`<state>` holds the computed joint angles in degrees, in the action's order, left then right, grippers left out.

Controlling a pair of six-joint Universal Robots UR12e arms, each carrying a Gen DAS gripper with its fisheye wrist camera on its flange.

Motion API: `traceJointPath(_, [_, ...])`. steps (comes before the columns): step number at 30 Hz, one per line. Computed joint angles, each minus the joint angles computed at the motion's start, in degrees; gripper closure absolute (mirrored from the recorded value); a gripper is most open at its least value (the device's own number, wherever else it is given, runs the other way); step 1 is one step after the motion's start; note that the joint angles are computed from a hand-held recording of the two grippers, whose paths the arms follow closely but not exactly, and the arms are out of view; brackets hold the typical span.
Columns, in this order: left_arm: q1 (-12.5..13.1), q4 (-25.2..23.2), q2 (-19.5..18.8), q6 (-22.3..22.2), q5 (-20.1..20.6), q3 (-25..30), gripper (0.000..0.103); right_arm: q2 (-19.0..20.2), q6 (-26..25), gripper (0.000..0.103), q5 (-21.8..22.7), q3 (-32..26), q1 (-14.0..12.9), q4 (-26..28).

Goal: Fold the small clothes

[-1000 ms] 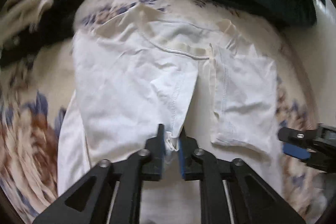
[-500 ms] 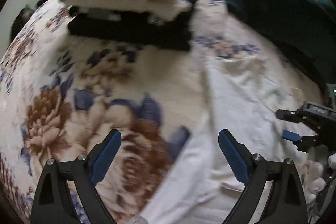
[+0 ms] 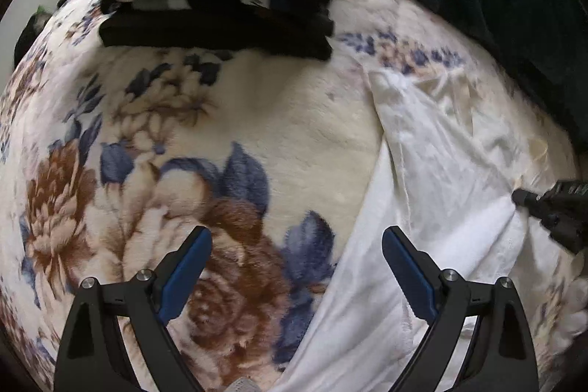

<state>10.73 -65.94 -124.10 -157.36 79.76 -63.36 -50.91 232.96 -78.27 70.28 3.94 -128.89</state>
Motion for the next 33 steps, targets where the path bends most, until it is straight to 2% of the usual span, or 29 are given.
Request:
traceJointPath(2, [-0.28,-0.53,0.01,1.83,0.71,-0.07,0.008,-0.58,-0.66,0.089,3.9,0.52,-0.77,-0.03])
traceJointPath(4, [-0.1,0.42,0.92,4.02,0.3,-1.01,0.008,-3.02,-1.04,0.063,3.53,3.16,-1.0,-2.28])
traceJointPath(5, [-0.02,0.68,1.4,5.02,0.15,-1.41,0.008,-4.63,-1.34,0.039,2.94,4.74,-1.2,-2.93])
traceJointPath(6, [0.09,0.78,2.16,6.47,-0.11,-2.0,0.008,-6.02,-1.39,0.03,2.76,6.17,-1.38,-3.51])
traceJointPath(7, [0.19,0.72,3.25,8.5,-0.53,-2.87,0.008,-8.05,-1.56,0.029,2.75,8.14,-1.72,-3.27])
traceJointPath(10, [0.27,-0.05,6.92,13.74,-2.0,-6.23,0.008,-13.58,-2.9,0.028,1.35,12.23,-2.35,4.24])
traceJointPath(13, [-0.26,-2.23,12.51,20.23,-3.34,-11.52,0.008,-18.88,-2.96,0.028,1.11,16.74,-3.09,9.26])
traceJointPath(16, [-1.42,-4.04,18.3,25.12,-4.01,-17.44,0.008,-23.71,-4.28,0.028,3.12,21.52,-4.53,10.91])
traceJointPath(18, [-2.44,-6.12,21.71,26.49,-3.9,-20.8,0.008,-26.02,-5.95,0.028,4.2,23.98,-5.52,11.31])
traceJointPath(22, [-5.61,-12.59,27.82,25.71,-1.56,-26.73,0.008,-30.81,-11.91,0.028,4.78,28.31,-8.51,14.11])
traceJointPath(25, [-8.2,-14.19,31.5,23.77,0.45,-30.66,0.008,-34.13,-16.1,0.028,2.13,29.72,-10.64,17.21])
traceJointPath(29, [-10.79,-13.1,34.71,21.06,3.66,-35.36,0.008,-37.83,-18.77,0.028,0.04,32.03,-13.54,17.41])
traceJointPath(33, [-12.73,-10.07,36.46,19.5,11.16,-40.48,0.008,-38.08,-22.1,0.028,0.79,33.36,-15.69,17.91])
